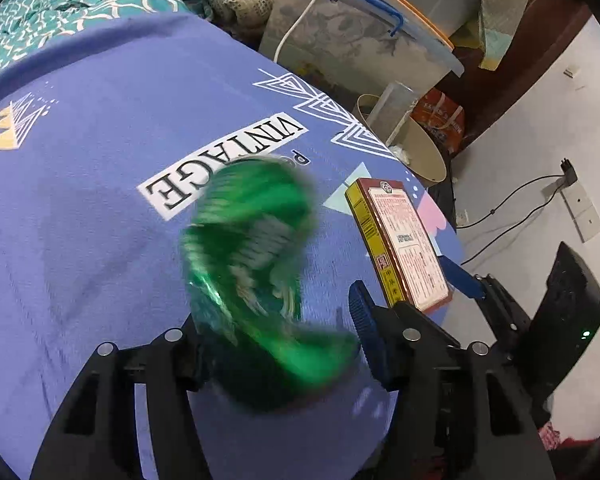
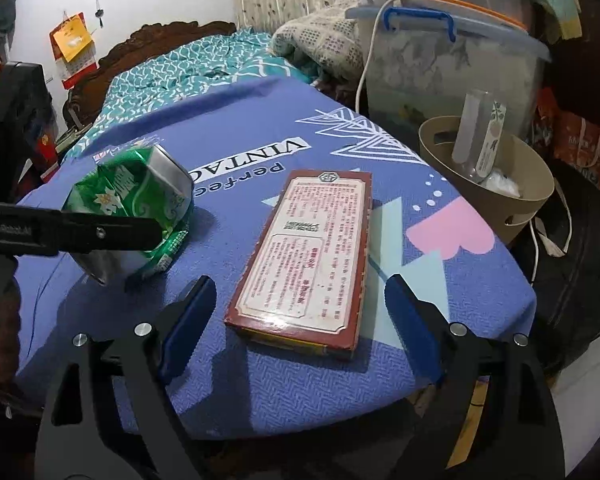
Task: Collect trash
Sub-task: 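Carry the can and box over the beige bin and open both tools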
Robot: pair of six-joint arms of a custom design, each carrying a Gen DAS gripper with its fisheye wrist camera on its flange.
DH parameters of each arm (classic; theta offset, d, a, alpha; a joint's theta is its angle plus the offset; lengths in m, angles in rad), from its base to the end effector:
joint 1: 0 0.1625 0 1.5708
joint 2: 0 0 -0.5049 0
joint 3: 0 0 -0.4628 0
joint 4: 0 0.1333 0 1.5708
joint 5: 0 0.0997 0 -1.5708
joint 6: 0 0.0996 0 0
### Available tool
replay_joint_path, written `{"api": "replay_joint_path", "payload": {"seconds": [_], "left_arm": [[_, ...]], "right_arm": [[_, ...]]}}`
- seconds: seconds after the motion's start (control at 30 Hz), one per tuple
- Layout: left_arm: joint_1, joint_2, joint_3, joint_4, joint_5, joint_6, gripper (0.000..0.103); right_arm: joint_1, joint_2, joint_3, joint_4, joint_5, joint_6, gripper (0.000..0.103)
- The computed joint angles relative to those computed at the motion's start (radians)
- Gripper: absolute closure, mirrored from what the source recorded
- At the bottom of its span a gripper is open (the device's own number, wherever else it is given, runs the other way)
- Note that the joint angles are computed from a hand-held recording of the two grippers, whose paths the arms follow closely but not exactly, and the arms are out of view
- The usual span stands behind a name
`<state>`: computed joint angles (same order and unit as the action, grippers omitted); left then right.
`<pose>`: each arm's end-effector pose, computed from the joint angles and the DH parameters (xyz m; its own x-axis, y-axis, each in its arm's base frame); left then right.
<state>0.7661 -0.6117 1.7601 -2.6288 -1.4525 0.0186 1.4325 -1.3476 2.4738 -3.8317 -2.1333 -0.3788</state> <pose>-0.3991 -0.5853 -0.0772 -0.6673 0.7357 -0.1158 0.7302 0.6769 0.0924 0.0202 -0.4362 0.2918 -0.7381 0.3985 0.5445 -0.2311 0.6089 -0.7588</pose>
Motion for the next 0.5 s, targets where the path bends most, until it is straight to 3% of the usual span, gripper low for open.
{"api": "replay_joint_path", "payload": {"seconds": [0.17, 0.2, 0.23, 0.5], "left_arm": [[0.012, -0.004, -0.005, 0.010, 0.002, -0.022, 0.046], [0.014, -0.003, -0.007, 0.007, -0.002, -0.021, 0.047], [0.015, -0.003, -0.008, -0.002, -0.007, -0.018, 0.048], [0.002, 0.042, -0.074, 0.016, -0.052, 0.017, 0.049]], "right_arm": [[-0.009, 0.025, -0.001, -0.041, -0.004, -0.030, 0.019], [-0.014, 0.025, -0.001, -0.043, 0.000, -0.034, 0.033], [-0.018, 0.026, -0.001, -0.048, 0.004, -0.039, 0.035], [-0.072, -0.039, 0.003, -0.068, 0.087, 0.000, 0.037]]}}
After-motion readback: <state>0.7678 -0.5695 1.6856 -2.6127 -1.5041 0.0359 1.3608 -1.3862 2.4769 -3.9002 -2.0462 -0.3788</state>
